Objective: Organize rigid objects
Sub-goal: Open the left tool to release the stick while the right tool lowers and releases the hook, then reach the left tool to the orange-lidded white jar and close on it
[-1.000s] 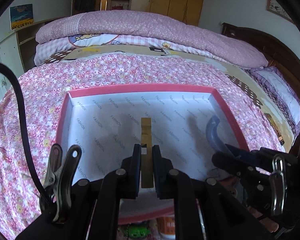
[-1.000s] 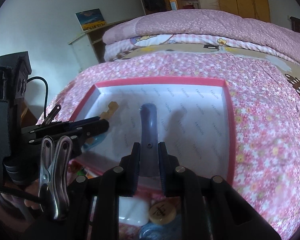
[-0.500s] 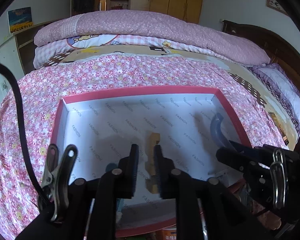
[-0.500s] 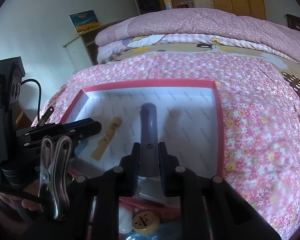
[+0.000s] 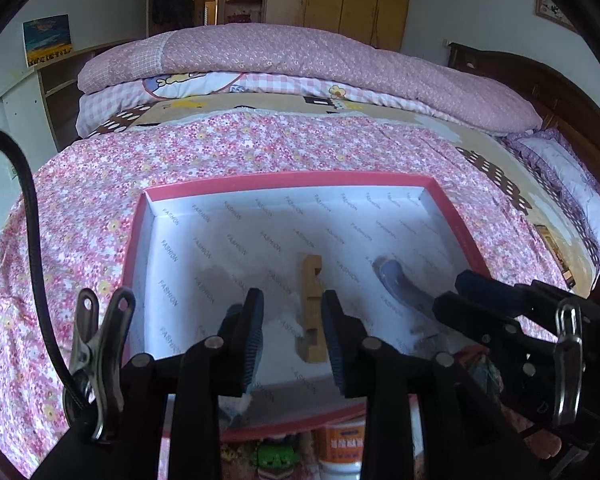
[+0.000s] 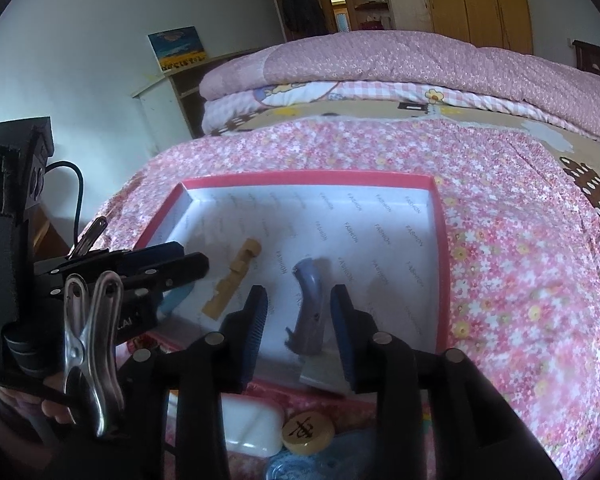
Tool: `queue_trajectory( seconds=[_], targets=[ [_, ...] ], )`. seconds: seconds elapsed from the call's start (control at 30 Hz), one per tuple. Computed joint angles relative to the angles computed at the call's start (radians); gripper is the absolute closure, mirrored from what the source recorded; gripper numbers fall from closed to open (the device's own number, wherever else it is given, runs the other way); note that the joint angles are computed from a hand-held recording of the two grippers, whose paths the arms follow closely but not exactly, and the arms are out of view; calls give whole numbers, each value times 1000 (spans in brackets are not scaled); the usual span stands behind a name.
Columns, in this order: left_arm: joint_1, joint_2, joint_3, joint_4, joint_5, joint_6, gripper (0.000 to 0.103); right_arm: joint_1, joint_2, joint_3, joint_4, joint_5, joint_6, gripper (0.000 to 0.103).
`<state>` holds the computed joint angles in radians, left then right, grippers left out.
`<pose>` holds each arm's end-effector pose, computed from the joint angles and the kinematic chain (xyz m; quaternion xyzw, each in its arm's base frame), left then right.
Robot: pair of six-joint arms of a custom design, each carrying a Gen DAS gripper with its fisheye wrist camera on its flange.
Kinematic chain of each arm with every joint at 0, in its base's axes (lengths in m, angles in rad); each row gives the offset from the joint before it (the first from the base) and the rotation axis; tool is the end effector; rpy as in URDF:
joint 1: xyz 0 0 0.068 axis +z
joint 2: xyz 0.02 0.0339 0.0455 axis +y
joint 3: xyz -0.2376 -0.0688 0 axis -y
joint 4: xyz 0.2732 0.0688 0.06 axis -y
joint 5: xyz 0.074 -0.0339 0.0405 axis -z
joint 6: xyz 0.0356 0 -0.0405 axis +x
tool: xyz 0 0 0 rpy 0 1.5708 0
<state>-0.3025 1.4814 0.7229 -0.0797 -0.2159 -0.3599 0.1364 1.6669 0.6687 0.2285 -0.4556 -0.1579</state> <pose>0.2993 -0.0854 0.1249 -0.0652 0.9267 -0.0207 0.3694 0.3123 0.0587 0.0791 -0.2186 0.8745 0.2039 0.3821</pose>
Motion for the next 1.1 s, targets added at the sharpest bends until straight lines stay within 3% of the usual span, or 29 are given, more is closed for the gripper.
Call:
queue_trajectory(
  seconds=[1.1],
  targets=[
    [-168, -415, -257, -164, -109, -126, 72, -20, -333, -304, -31, -24, -32, 68]
  ],
)
